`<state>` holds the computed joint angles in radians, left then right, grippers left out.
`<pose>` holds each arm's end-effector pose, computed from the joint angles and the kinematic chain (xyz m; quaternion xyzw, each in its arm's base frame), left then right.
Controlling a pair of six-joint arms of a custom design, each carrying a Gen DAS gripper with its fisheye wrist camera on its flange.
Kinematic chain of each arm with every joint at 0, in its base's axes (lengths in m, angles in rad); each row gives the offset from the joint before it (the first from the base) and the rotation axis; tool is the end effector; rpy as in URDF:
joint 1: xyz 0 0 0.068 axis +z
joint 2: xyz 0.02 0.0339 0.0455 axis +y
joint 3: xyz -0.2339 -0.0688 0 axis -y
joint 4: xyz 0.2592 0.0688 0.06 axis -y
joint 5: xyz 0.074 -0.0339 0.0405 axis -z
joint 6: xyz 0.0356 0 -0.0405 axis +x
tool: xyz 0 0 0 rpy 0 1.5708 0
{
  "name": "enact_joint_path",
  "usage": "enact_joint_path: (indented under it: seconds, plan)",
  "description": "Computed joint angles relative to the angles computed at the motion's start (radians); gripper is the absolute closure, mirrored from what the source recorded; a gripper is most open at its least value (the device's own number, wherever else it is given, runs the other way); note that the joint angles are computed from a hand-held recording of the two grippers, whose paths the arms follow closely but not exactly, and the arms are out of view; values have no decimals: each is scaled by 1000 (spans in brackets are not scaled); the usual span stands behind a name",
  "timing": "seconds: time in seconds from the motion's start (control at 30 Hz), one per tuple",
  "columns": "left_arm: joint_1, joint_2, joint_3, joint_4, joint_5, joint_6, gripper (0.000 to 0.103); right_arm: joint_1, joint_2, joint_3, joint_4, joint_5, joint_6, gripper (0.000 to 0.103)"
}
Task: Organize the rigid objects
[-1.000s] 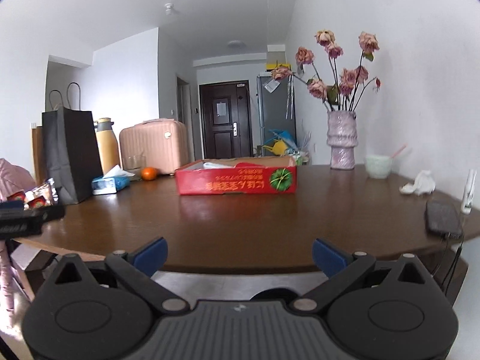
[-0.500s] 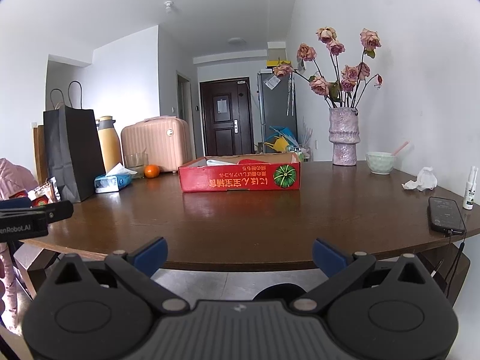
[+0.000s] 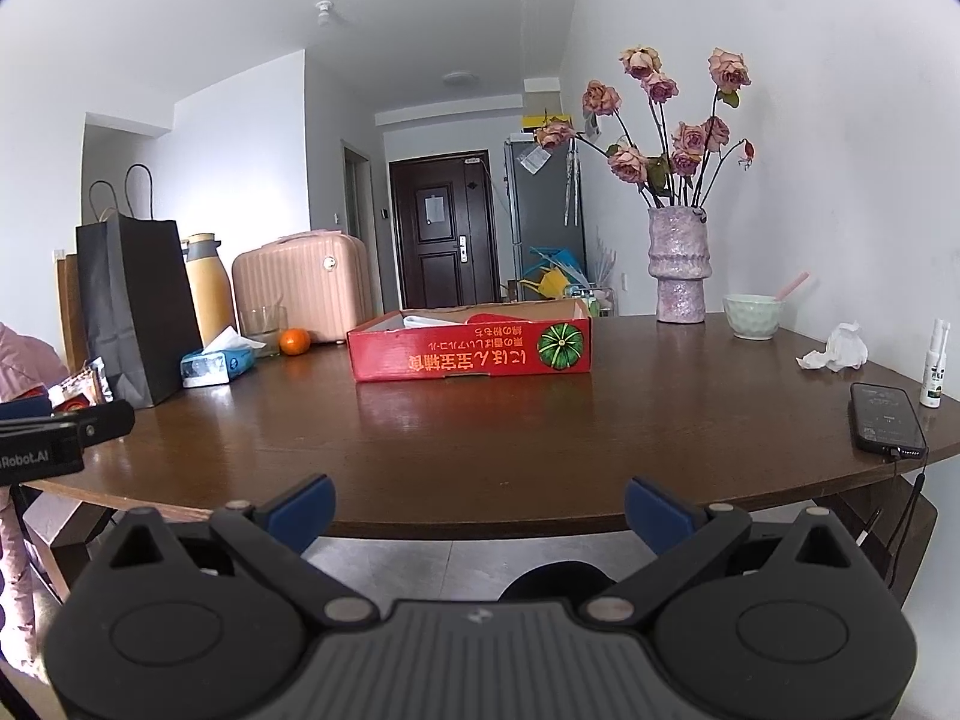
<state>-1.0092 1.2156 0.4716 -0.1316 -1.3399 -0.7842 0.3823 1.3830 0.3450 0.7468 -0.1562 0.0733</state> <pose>0.1479 -0.1700 0.1383 -0.1274 0.7561 0.1558 0.6228 0.2431 0.1037 0.1191 -0.1691 0.7831 0.1954 0.5657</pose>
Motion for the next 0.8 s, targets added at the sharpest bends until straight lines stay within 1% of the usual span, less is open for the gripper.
enact_joint_path:
  seconds: [0.6, 0.8]
  plan:
    - [6, -2, -4, 22, 4, 25, 0, 0, 11, 7, -10, 5, 14, 0]
    - [5, -7, -8, 23, 8, 29, 0, -7, 12, -3, 13, -10, 14, 0]
